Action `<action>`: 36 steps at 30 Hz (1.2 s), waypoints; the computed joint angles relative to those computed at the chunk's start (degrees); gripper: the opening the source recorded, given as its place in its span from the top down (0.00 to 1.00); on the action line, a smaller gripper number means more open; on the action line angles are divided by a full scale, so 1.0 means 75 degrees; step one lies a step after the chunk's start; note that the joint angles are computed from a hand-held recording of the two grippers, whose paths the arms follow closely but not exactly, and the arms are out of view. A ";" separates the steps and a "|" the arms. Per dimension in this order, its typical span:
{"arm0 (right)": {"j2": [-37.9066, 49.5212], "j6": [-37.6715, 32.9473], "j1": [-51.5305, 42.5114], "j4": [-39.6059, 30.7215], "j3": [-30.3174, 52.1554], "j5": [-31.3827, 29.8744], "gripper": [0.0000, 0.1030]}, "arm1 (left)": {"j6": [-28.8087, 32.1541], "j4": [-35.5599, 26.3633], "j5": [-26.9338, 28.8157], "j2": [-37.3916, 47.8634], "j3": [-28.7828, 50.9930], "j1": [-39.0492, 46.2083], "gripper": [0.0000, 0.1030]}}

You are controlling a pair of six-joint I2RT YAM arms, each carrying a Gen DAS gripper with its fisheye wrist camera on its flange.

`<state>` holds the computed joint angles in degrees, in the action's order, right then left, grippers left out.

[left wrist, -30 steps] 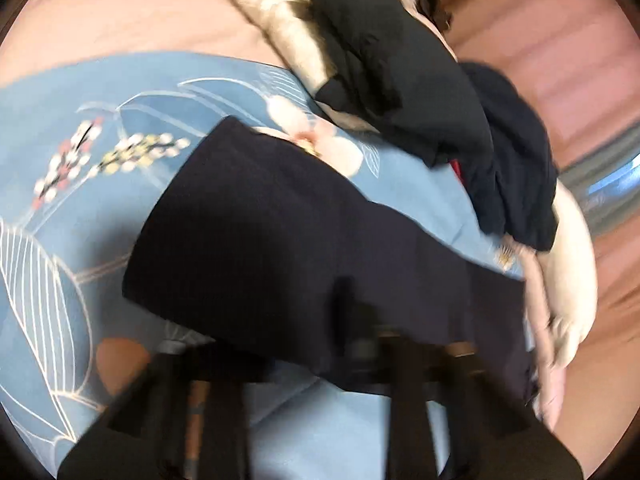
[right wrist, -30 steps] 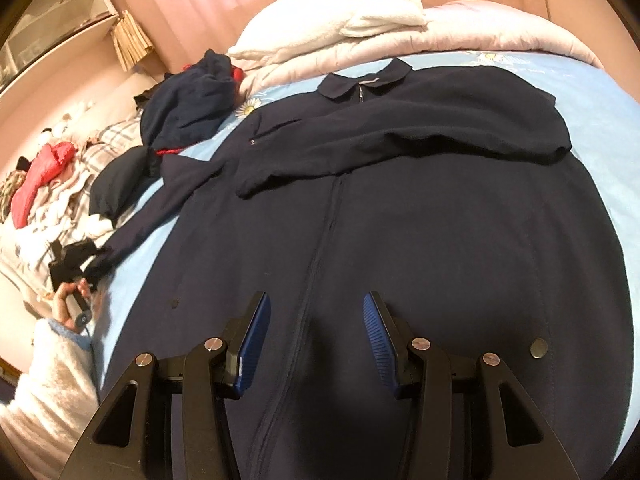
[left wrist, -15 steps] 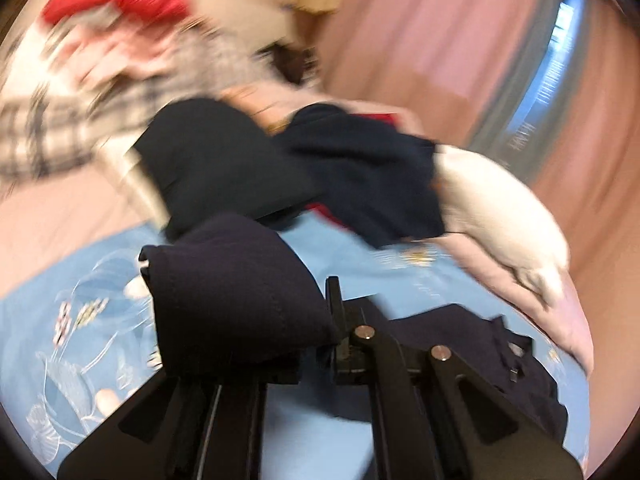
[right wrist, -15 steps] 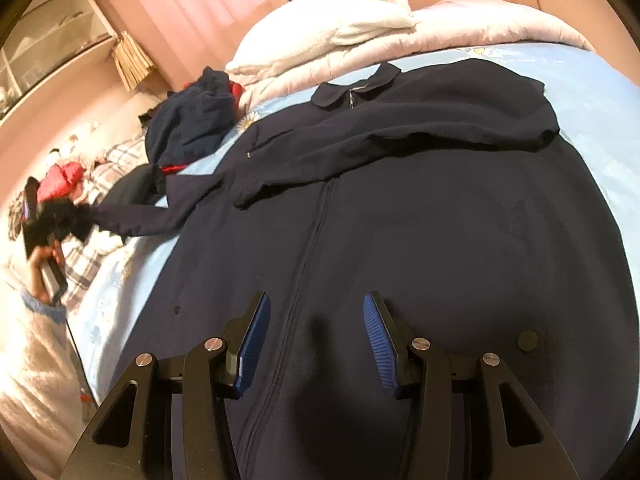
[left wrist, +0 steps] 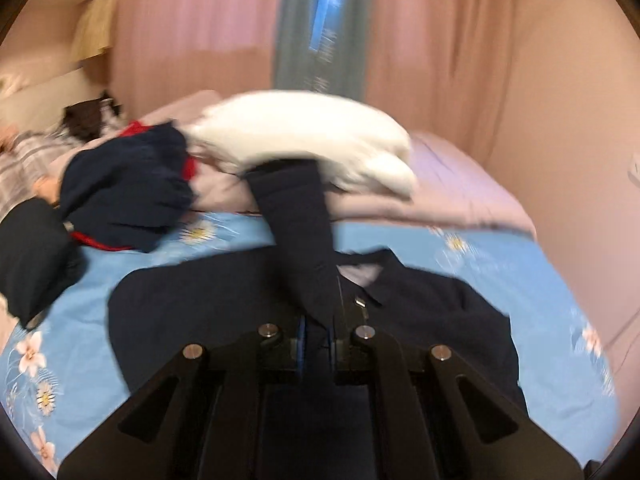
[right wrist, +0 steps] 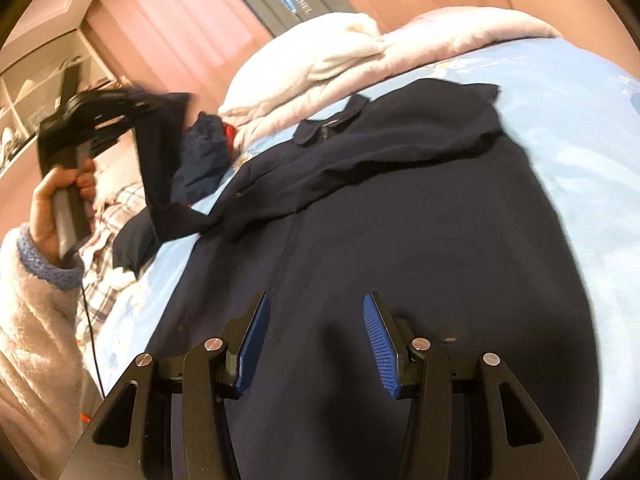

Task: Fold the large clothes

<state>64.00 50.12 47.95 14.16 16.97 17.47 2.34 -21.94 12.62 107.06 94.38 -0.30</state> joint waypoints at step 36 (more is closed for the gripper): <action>0.3359 0.1864 -0.3414 0.1804 0.2434 -0.4737 0.35 | -0.0310 -0.2278 0.4900 0.2631 0.0777 0.3129 0.16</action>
